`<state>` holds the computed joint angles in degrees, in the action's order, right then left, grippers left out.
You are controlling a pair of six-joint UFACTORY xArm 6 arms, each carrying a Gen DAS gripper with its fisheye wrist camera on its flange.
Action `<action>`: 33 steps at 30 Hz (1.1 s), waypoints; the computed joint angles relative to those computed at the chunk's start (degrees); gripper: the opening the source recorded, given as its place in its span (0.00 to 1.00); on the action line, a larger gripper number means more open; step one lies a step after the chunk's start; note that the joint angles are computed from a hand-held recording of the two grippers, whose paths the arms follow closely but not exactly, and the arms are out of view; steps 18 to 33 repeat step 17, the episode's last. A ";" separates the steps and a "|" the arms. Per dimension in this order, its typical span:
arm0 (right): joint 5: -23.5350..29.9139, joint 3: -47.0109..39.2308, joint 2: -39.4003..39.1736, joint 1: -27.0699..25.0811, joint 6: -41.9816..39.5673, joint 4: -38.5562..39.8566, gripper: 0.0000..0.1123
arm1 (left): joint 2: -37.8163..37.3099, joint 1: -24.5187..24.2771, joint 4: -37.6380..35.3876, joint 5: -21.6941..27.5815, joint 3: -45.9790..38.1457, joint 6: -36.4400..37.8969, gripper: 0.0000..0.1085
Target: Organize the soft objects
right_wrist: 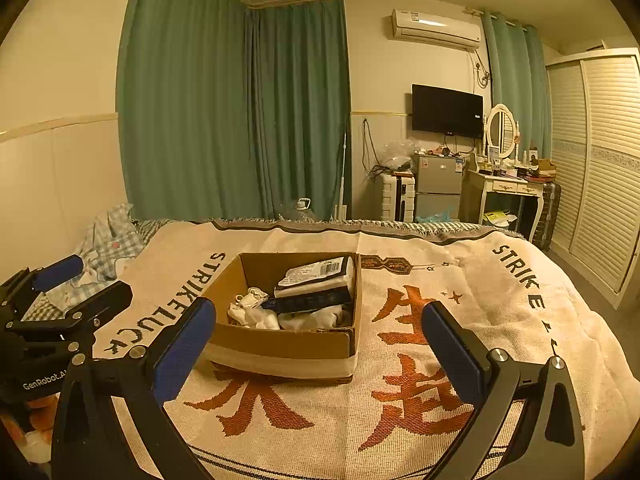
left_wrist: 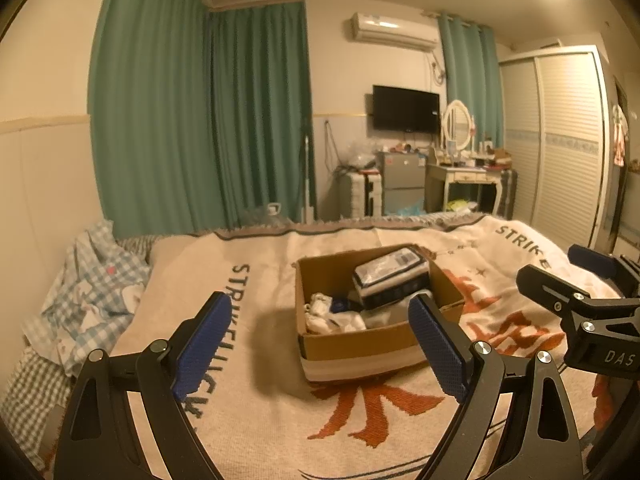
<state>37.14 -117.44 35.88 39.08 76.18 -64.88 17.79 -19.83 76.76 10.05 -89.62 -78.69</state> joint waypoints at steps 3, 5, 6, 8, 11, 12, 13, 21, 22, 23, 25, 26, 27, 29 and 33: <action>0.02 -0.08 0.06 0.01 0.04 0.01 0.92 | -0.07 0.07 0.04 0.06 0.01 0.08 0.84; -0.05 -0.04 0.02 -0.01 -0.06 0.08 0.92 | -0.10 0.23 -0.20 -0.12 -0.02 0.43 0.84; 0.00 0.02 -0.02 -0.01 0.01 0.00 0.92 | -0.08 0.17 -0.19 -0.03 -0.04 0.37 0.84; -0.10 0.09 -0.06 -0.03 -0.01 0.03 0.92 | -0.15 0.31 -0.46 -0.11 0.03 0.69 0.84; -0.12 0.11 -0.08 -0.04 -0.02 0.08 0.92 | -0.16 0.33 -1.16 -0.21 0.14 1.27 0.84; -0.15 0.10 -0.06 -0.07 -0.05 0.19 0.92 | -0.13 0.31 -1.45 -0.22 0.12 1.45 0.84; -0.15 0.15 -0.06 -0.08 0.12 0.11 0.92 | -0.09 0.42 -1.90 -0.47 0.09 1.86 0.84; -0.21 0.49 -0.21 -0.09 0.73 -0.17 0.92 | -0.36 0.77 -2.60 -0.72 0.38 2.75 0.84; -0.21 0.49 -0.21 -0.09 0.73 -0.17 0.92 | -0.36 0.77 -2.60 -0.72 0.38 2.75 0.84; -0.21 0.49 -0.21 -0.09 0.73 -0.17 0.92 | -0.36 0.77 -2.60 -0.72 0.38 2.75 0.84; -0.21 0.49 -0.21 -0.09 0.73 -0.17 0.92 | -0.36 0.77 -2.60 -0.72 0.38 2.75 0.84; -0.21 0.49 -0.21 -0.09 0.73 -0.17 0.92 | -0.36 0.77 -2.60 -0.72 0.38 2.75 0.84; -0.21 0.49 -0.21 -0.09 0.73 -0.17 0.92 | -0.36 0.77 -2.60 -0.72 0.38 2.75 0.84; -0.21 0.49 -0.21 -0.09 0.73 -0.17 0.92 | -0.36 0.77 -2.60 -0.72 0.38 2.75 0.84; -0.21 0.49 -0.21 -0.09 0.73 -0.17 0.92 | -0.36 0.77 -2.60 -0.72 0.38 2.75 0.84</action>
